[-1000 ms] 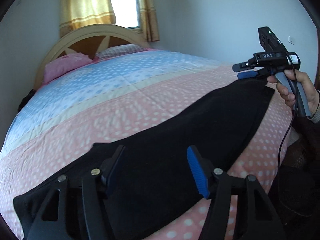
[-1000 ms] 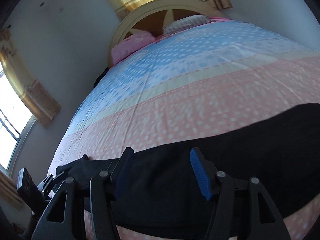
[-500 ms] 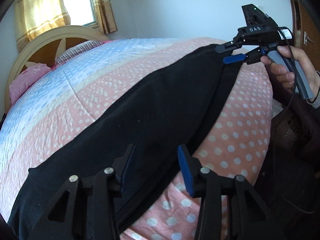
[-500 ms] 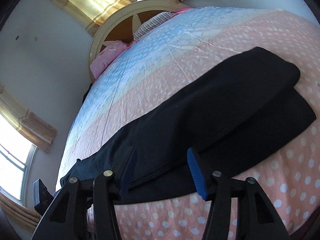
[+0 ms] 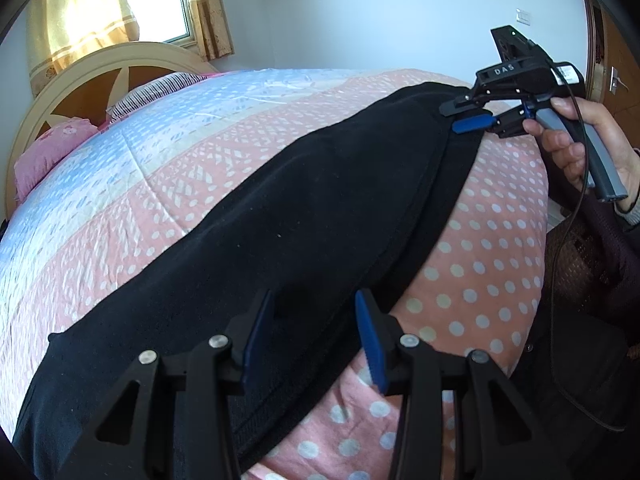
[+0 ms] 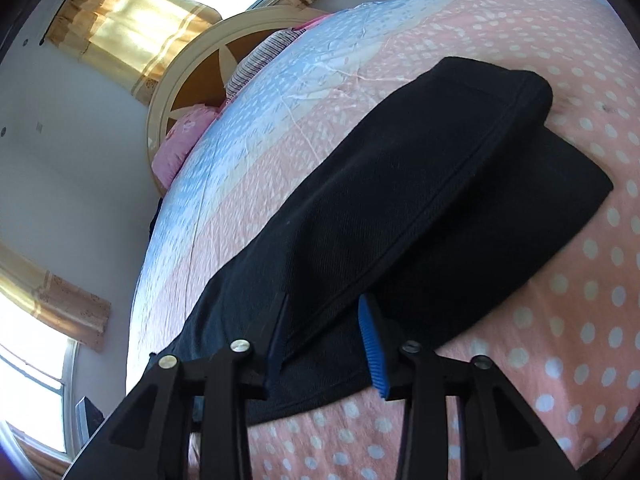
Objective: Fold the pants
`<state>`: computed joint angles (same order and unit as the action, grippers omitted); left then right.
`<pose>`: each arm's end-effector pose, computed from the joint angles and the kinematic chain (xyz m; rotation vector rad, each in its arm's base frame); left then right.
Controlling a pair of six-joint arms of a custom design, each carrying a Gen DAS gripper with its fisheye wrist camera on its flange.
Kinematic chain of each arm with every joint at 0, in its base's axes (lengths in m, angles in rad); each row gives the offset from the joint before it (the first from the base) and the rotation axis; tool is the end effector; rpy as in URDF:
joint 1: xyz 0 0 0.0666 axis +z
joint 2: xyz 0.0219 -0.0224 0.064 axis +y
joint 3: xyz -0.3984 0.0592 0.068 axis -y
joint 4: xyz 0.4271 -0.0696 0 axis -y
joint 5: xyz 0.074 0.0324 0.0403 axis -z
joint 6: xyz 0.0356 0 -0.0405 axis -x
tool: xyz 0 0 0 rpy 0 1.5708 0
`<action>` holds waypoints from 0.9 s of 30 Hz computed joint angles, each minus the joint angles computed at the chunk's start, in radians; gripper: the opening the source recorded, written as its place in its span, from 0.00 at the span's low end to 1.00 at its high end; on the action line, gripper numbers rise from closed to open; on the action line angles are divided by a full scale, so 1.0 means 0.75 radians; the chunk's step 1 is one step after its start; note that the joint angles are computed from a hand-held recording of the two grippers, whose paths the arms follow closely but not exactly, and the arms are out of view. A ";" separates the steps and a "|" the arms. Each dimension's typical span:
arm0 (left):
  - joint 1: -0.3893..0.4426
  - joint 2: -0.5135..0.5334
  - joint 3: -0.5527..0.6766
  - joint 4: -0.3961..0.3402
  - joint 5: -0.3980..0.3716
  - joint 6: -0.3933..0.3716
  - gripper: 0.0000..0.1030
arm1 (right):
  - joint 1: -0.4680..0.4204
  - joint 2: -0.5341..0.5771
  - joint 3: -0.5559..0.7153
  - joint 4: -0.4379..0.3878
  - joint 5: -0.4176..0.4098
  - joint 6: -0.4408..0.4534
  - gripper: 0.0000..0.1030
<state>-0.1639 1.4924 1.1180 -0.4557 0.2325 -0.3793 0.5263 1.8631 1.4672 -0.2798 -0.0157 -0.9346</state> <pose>0.5207 -0.0948 0.2966 0.7414 2.2606 -0.1767 0.5890 0.3424 0.2591 0.4722 2.3247 0.7736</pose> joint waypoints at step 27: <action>-0.016 -0.027 -0.002 -0.049 0.085 -0.094 0.52 | -0.009 0.040 0.015 0.099 -0.068 0.037 0.03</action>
<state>-0.1761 1.4723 1.1166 -0.4924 0.2963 -0.4501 0.5195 1.8934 1.4787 -0.2052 -0.0665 -0.9065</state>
